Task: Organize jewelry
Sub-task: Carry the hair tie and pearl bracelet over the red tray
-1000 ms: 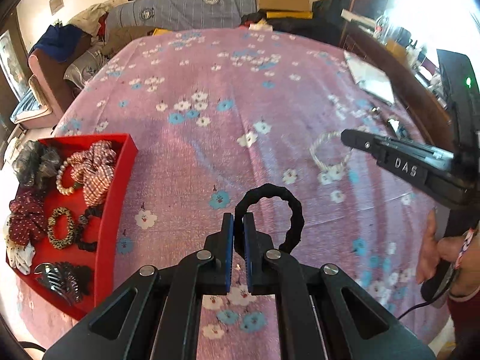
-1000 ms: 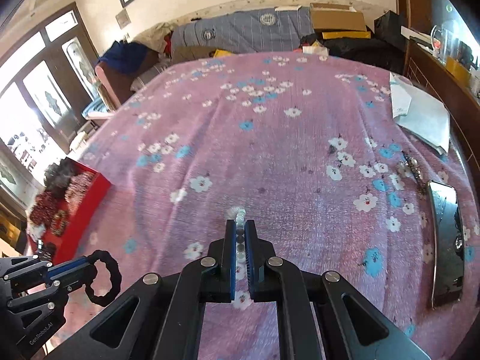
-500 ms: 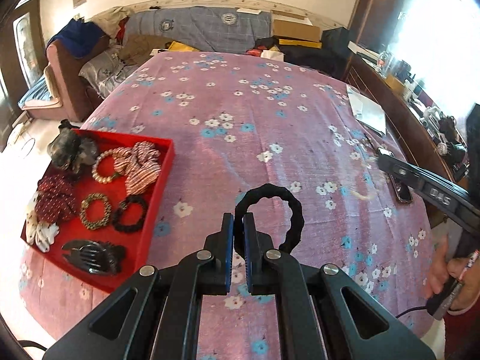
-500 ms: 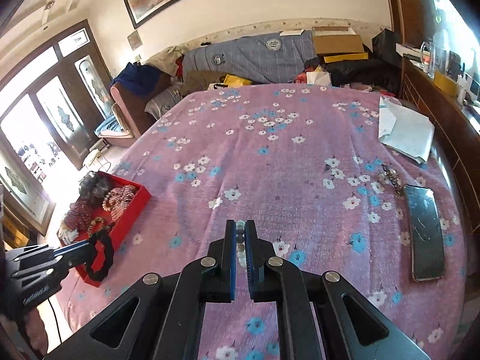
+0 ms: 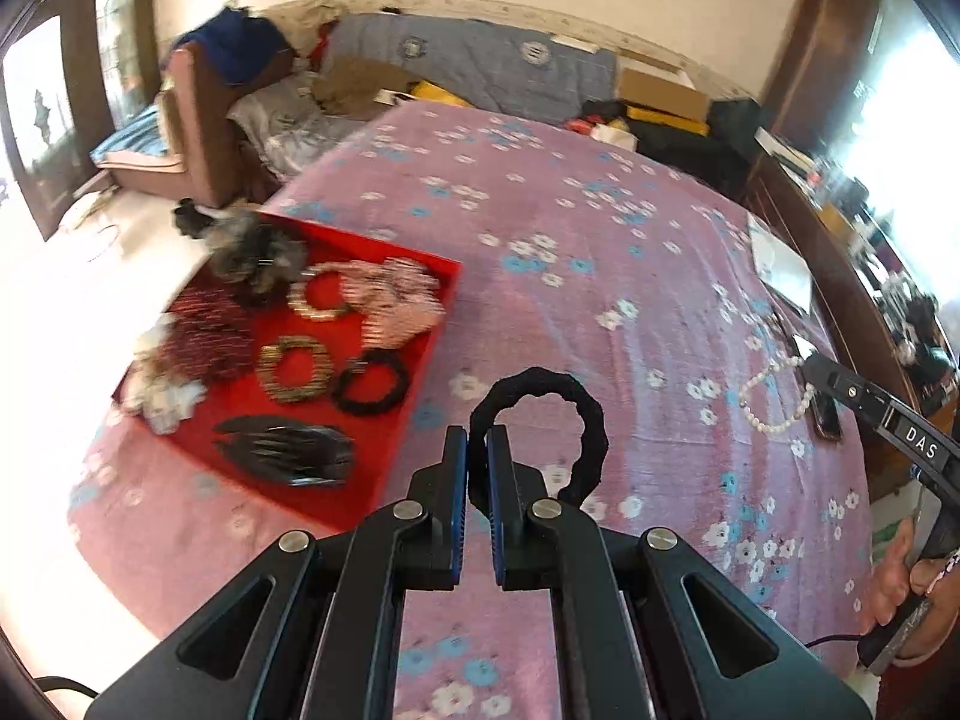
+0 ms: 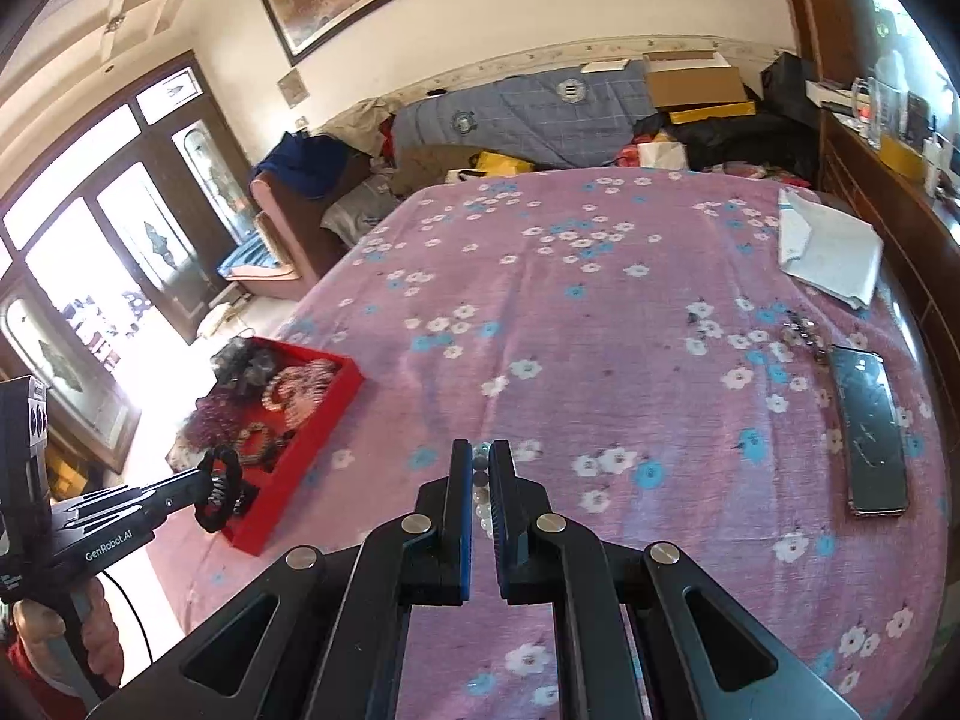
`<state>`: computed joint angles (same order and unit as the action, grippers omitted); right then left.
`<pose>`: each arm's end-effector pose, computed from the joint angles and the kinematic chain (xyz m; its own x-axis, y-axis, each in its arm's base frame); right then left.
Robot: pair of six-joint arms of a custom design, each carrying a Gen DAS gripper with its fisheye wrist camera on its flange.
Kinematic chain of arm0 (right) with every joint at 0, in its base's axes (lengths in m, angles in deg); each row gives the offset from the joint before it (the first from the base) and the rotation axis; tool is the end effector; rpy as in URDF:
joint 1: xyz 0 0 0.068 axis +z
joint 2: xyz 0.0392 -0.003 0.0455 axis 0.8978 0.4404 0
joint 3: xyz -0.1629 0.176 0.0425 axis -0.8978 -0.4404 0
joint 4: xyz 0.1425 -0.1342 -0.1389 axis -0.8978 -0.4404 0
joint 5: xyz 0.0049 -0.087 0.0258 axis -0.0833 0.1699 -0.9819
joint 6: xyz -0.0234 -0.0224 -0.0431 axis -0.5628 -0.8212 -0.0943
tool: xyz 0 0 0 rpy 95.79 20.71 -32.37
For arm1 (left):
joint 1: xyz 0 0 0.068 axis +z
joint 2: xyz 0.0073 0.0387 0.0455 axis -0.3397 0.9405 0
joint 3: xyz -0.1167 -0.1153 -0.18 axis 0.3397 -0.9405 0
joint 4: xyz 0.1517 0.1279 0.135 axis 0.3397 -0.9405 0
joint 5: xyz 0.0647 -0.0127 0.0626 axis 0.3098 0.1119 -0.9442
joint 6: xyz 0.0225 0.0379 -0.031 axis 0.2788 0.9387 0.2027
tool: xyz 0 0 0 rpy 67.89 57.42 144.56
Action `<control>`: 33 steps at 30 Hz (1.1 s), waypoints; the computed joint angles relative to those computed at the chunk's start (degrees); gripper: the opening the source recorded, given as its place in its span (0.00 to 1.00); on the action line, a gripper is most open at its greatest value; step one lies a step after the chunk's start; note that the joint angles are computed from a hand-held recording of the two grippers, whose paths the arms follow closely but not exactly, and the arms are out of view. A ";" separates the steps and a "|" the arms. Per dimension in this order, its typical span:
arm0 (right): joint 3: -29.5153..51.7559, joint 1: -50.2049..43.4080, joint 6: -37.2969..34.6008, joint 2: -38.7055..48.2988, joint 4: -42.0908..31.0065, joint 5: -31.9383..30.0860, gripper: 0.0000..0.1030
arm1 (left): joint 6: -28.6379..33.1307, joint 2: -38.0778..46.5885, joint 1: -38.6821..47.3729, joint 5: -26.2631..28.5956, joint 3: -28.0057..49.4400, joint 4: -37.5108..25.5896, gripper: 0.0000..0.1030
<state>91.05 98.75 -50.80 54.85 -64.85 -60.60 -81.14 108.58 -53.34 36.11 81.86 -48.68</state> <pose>0.1941 0.1358 0.2522 -0.7318 0.0599 -0.6789 -0.2660 0.8921 0.3654 0.1588 -0.0935 0.2590 -0.7987 -0.1354 -0.5863 -0.0690 0.9885 -0.1343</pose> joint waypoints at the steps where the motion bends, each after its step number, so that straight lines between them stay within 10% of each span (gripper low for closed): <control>1: 0.84 0.91 0.18 0.63 -0.08 -0.05 0.07 | -0.09 -1.73 0.73 -0.51 0.02 -1.65 0.06; 11: 12.79 11.65 0.42 13.76 -1.09 -0.89 0.07 | 9.76 -18.57 22.45 -0.17 2.95 -17.99 0.06; 21: 24.45 17.62 0.76 26.24 -0.17 -1.85 0.07 | 36.57 -19.85 63.77 20.70 1.93 -16.50 0.06; 33: 32.56 17.22 2.77 30.91 -2.69 0.26 0.07 | 38.07 -4.31 61.77 25.95 -0.39 -4.38 0.06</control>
<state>123.61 115.97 -48.03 85.76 -67.54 -60.34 -43.08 104.27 8.42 62.06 81.46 -53.06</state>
